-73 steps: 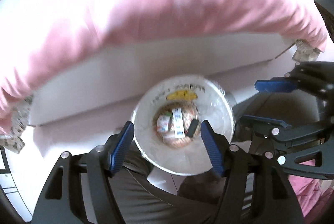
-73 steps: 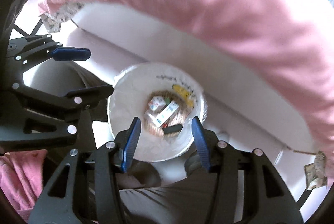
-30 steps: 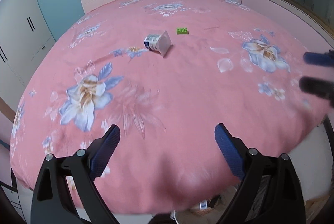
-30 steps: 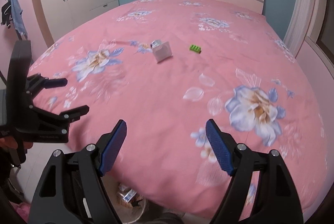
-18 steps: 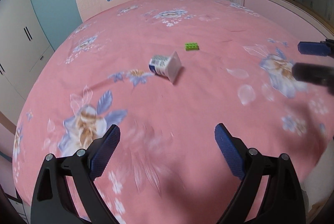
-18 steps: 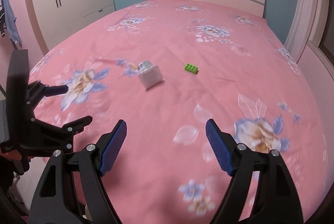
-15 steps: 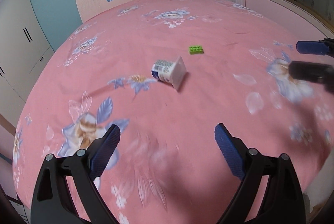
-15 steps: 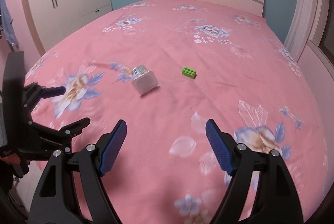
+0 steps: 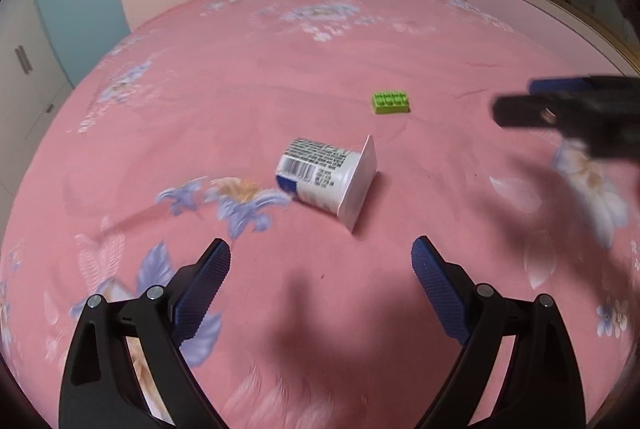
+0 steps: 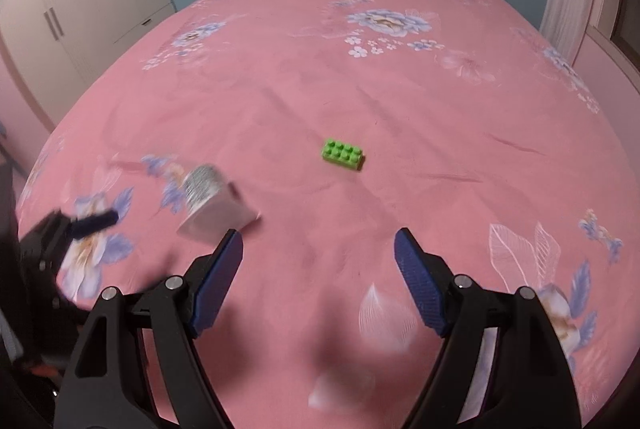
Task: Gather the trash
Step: 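Grasp the white yogurt cup with the left tool while the right tool grasps the green brick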
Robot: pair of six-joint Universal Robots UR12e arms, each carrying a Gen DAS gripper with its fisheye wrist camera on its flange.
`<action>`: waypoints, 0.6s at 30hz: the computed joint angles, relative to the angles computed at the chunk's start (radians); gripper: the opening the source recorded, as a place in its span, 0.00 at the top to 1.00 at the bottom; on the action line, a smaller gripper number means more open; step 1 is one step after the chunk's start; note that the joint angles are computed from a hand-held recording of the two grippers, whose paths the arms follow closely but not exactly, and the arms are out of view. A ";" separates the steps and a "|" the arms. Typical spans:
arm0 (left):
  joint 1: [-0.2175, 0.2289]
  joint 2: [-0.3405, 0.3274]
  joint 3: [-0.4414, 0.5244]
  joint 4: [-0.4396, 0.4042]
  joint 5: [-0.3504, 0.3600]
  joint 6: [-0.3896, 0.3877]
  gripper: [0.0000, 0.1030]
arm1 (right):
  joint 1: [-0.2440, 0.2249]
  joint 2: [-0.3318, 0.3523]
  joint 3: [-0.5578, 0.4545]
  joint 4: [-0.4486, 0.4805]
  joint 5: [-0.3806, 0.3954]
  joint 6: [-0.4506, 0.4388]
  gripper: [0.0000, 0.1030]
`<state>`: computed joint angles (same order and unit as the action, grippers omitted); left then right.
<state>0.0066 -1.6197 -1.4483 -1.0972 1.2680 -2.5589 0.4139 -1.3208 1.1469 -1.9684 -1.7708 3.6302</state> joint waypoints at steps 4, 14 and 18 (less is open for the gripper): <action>-0.009 -0.038 0.019 0.034 -0.019 0.010 0.09 | -0.027 0.061 -0.059 0.037 -0.001 0.011 0.25; -0.033 -0.129 0.068 0.067 -0.041 0.012 0.09 | -0.079 0.179 -0.154 0.112 0.028 0.110 0.25; -0.034 -0.147 0.074 0.052 -0.060 0.001 0.19 | -0.092 0.199 -0.157 0.097 0.061 0.151 0.30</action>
